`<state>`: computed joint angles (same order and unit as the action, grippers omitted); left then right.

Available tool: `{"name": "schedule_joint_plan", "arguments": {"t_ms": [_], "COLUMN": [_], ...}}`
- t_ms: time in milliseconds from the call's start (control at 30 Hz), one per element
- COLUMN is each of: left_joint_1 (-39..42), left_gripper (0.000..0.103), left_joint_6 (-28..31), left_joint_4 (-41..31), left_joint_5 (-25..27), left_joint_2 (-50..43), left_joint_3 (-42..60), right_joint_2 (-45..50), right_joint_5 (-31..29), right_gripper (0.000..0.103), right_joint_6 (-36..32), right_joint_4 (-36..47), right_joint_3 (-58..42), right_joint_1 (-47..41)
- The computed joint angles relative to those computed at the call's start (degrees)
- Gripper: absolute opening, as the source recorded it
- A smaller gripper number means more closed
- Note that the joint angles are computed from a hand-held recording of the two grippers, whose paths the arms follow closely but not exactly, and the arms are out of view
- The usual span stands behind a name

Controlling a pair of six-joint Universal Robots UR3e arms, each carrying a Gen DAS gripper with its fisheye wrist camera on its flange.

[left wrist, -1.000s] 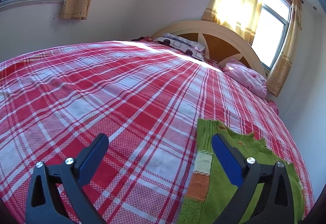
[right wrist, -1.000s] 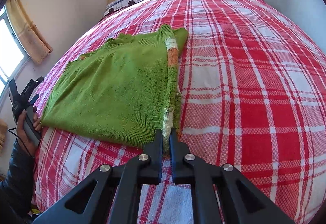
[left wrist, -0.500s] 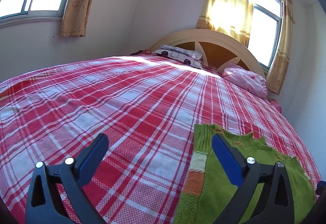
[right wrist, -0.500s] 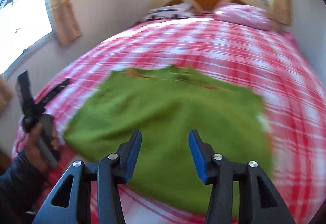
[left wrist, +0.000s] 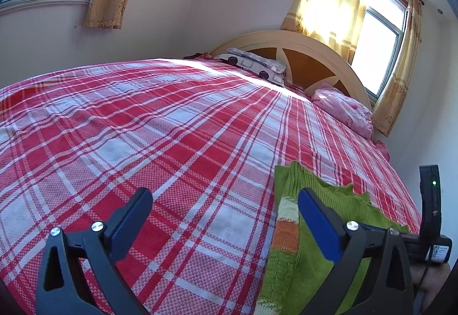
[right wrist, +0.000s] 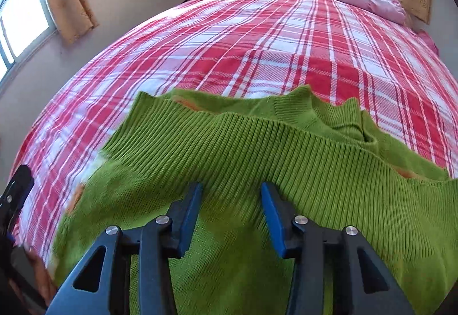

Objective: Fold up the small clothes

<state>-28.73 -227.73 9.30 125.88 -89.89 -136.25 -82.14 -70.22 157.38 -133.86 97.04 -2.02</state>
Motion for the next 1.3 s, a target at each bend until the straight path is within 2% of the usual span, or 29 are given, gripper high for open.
{"name": "schedule_joint_plan", "arguments": {"t_ms": [100, 200, 267, 367, 467, 533, 633, 800, 833, 900, 1067, 1167, 1267, 1300], "left_joint_1": [1.1, 1.7, 2.2, 2.4, 2.1, 2.4, 3.0, 2.1, 1.9, 2.1, 2.8, 3.9, 5.9, 6.8], "left_gripper": [0.103, 0.103, 0.103, 0.103, 0.103, 0.103, 0.103, 0.103, 0.103, 0.103, 0.103, 0.103, 0.103, 0.103], "left_joint_6": [-0.5, -1.1, -1.1, -0.5, -0.3, 0.1, 0.8, 1.9, 2.1, 2.4, 2.4, 3.4, 6.4, 7.6], "left_joint_4": [-0.2, 0.3, 0.1, -0.4, -2.2, -2.8, -5.4, -9.4, -10.3, -11.7, -12.5, -13.5, -16.4, -17.2], "left_joint_5": [-1.4, -2.0, -2.8, -3.4, -3.0, -3.8, -5.1, -4.4, -4.4, -4.7, -5.8, -8.2, -13.0, -14.7], "left_joint_2": [0.8, 1.4, 1.7, 1.5, 1.1, 1.1, 0.9, -0.3, -0.5, -0.5, 0.1, 0.7, 1.9, 2.8], "left_joint_3": [-0.9, -1.8, -2.0, -1.6, -0.5, -0.2, 1.0, 3.8, 4.4, 4.9, 4.7, 4.7, 5.3, 5.2], "right_joint_2": [-3.6, -11.9, -18.5, -26.0, -34.7, -41.8, -50.8, -51.3, -51.8, -48.0, -47.2, -53.0, -59.4, -61.1], "right_joint_5": [2.2, 6.6, 8.7, 10.1, 8.5, 12.2, 17.3, 21.1, 20.8, 21.7, 20.8, 20.4, 21.4, 21.5], "right_gripper": [0.046, 0.046, 0.050, 0.051, 0.051, 0.055, 0.055, 0.056, 0.056, 0.056, 0.056, 0.056, 0.056, 0.056], "right_joint_6": [-1.5, -4.8, -8.1, -15.8, -22.6, -30.8, -43.2, -61.9, -62.4, -67.7, -72.7, -76.4, -86.2, -90.6], "right_joint_4": [0.5, 1.2, 3.4, 12.6, 15.0, 23.4, 36.5, 60.7, 61.1, 69.5, 74.0, 76.1, 86.5, 92.4], "right_joint_3": [2.5, 8.7, 12.8, 16.2, 23.0, 25.6, 27.0, 21.6, 21.8, 18.3, 16.3, 16.3, 13.5, 11.5], "right_joint_1": [-1.4, -5.5, -9.5, -15.5, -22.4, -31.2, -45.3, -62.1, -64.7, -70.1, -77.0, -79.4, -84.9, -86.7]}}
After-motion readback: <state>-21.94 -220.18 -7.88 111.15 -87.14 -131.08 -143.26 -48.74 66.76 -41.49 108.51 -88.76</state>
